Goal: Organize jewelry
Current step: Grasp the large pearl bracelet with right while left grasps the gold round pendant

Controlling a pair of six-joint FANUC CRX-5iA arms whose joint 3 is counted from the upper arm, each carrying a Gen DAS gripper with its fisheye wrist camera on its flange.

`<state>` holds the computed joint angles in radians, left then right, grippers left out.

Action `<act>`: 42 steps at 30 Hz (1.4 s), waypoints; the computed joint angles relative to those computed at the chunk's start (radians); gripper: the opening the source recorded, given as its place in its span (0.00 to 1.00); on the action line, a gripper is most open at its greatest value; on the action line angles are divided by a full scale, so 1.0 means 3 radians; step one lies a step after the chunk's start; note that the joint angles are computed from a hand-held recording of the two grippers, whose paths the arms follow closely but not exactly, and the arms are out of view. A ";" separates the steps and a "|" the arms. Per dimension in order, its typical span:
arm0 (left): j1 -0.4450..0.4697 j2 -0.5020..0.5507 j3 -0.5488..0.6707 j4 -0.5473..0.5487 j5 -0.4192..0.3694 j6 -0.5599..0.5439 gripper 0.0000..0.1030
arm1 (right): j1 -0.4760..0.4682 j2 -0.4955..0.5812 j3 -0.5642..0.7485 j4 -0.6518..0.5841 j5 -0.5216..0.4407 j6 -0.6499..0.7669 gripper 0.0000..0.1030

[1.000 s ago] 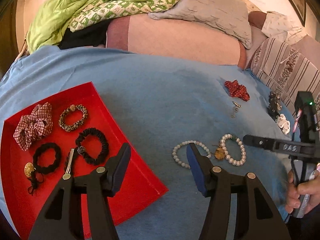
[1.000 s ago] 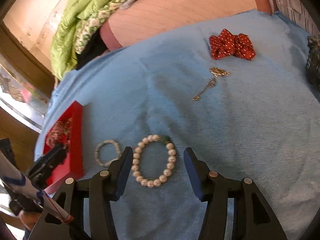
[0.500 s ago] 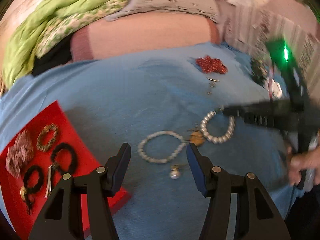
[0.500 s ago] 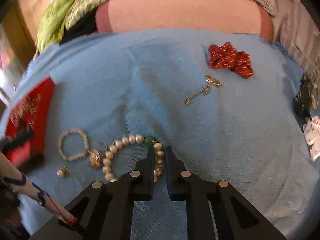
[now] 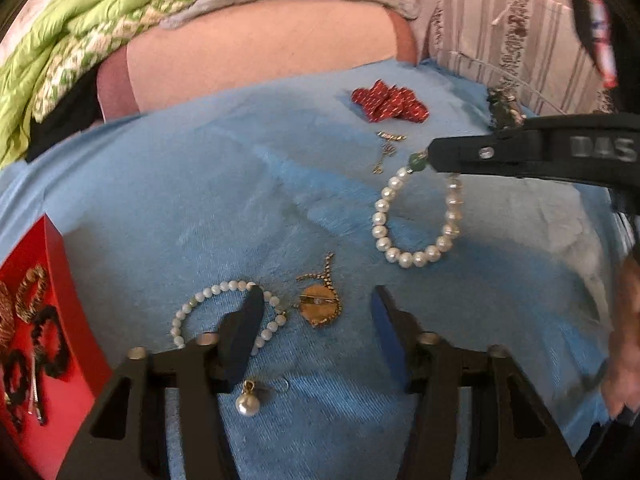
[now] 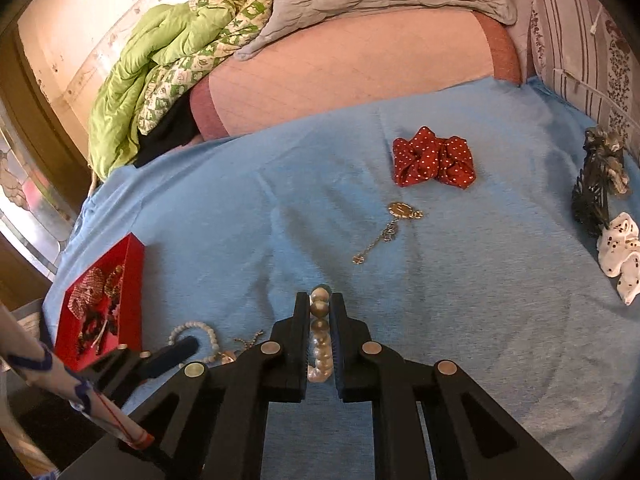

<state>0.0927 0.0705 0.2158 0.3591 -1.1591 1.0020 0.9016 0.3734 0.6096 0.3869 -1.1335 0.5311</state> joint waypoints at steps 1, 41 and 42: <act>-0.0014 0.0019 0.0032 -0.0048 -0.0015 0.0040 0.33 | -0.0002 -0.0005 -0.0004 -0.0015 0.0018 0.0005 0.10; 0.0787 -0.0273 -0.0113 0.0698 0.0142 -0.0103 0.18 | 0.0200 0.0075 0.0160 -0.0091 0.0695 0.0449 0.10; 0.0812 -0.0283 -0.0117 0.0693 0.0132 -0.0104 0.18 | 0.0214 0.0107 0.0215 -0.0110 0.0688 0.0479 0.10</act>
